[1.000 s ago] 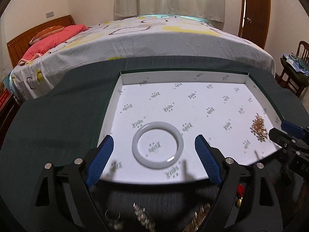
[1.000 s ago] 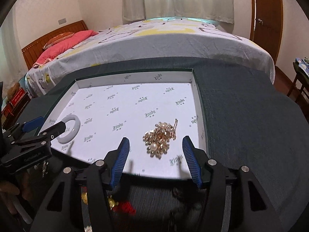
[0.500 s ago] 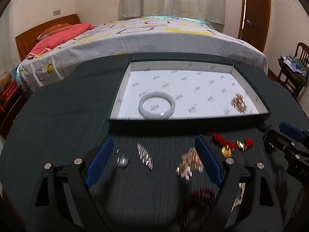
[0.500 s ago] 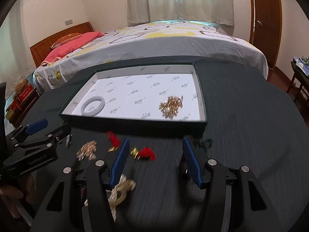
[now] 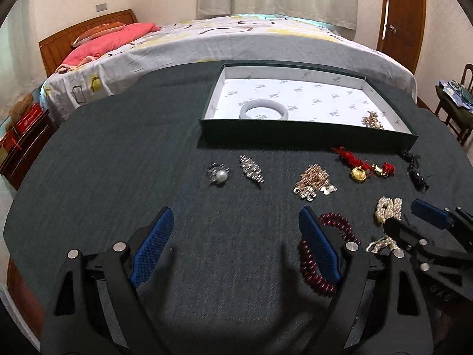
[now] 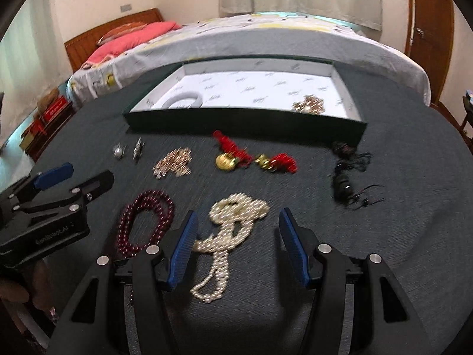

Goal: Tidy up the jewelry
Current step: 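Grasp the dark red bead bracelet with the left tool while the right tool grasps the pearl necklace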

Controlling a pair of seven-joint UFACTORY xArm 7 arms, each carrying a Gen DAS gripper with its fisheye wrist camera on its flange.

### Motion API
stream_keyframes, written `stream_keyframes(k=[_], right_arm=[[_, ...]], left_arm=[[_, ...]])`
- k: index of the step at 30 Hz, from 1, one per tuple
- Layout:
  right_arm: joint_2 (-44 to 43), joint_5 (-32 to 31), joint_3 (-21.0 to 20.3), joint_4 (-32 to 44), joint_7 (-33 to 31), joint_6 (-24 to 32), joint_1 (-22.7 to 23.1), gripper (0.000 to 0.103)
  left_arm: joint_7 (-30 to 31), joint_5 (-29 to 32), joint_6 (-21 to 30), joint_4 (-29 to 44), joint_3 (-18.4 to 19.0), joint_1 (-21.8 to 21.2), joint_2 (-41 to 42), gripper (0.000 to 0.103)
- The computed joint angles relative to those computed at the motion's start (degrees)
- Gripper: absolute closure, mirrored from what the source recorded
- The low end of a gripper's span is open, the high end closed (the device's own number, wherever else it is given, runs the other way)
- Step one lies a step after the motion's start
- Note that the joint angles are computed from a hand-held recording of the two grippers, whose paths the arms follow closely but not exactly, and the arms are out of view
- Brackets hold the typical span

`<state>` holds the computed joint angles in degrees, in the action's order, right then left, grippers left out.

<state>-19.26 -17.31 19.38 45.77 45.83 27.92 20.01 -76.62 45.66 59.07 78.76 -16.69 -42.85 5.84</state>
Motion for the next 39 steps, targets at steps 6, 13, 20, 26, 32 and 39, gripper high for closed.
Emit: stream_keyframes(k=[6,13,20,26,32,39], right_arm=[[0.83,-0.74,0.26,0.23,-0.35,1.38,0.58,0.069],[-1.93,1.60,-1.36,-2.34,-1.85,1.02,0.56,0.090],[-7.26,1.92,-1.61,-5.53,-1.51,1.08,-1.88,0.090],[-11.08,3.98,-2.31,-8.39,-2.24,0.54,-3.32,0.090],[-12.00,5.74,-2.26,-9.28,-3.31,-0.18,-3.84,0.090],[-12.22,6.50,-1.89,-9.34,-3.89,-0.61,-4.13,0.090]], left_arm=[[-0.72,0.15,0.18,-0.70,-0.47,-0.20,-0.63,0.018],[0.43,-0.48,-1.79,0.82,-0.70,-1.00,0.75,0.018],[1.71,-0.92,-4.61,3.21,-0.12,-2.82,3.42,0.013],[5.19,-3.41,-4.83,5.70,1.23,-4.68,6.92,0.012],[6.55,-5.41,-6.60,5.31,2.51,-5.34,7.81,0.031],[7.82,-5.18,-9.74,3.42,2.64,-5.12,6.66,0.073]])
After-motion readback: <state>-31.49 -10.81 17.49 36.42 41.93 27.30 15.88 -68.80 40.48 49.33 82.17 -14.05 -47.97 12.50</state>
